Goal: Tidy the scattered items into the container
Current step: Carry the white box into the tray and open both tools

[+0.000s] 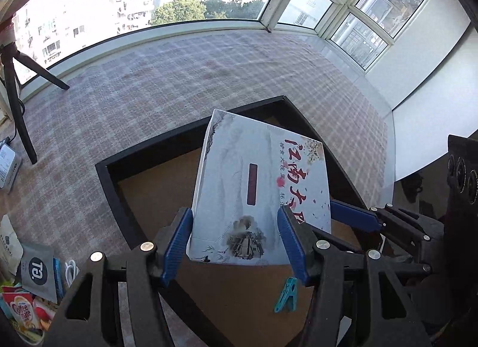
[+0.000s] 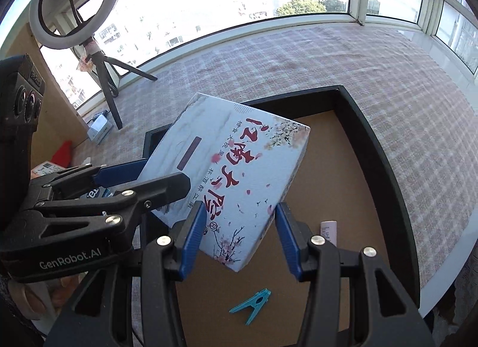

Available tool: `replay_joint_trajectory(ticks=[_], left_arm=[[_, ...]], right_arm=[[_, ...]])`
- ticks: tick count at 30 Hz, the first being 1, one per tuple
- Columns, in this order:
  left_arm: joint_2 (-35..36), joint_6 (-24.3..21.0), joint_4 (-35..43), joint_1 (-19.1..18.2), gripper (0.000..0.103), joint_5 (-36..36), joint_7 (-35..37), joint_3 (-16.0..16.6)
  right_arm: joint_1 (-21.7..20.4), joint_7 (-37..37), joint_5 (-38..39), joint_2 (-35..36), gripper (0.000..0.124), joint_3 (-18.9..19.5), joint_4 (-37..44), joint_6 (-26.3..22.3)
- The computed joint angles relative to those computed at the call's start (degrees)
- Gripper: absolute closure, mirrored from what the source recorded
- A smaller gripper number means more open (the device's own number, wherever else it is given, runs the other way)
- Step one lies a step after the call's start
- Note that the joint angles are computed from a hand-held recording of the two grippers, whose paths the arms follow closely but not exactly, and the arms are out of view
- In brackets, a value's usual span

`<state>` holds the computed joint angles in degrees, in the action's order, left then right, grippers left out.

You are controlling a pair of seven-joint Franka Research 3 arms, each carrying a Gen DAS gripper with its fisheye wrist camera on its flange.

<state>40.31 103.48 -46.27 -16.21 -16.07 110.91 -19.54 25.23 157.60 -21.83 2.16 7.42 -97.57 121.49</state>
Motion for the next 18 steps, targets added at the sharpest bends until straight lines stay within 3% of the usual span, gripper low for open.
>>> replay_joint_trajectory(ticks=[6,18], left_arm=[[-2.8,4.0,-4.6,-1.5,0.048,1.7,0.5,0.3],[-4.4,5.0,-6.9,2.7,0.048,2.1,0.8,1.6]], right_arm=[[-0.8,2.2,-3.0,-2.8,0.076,0.6,-3.0,-2.1],[0.4,0.3,-3.2,0.7,0.076,1.0,1.2,-1.2]])
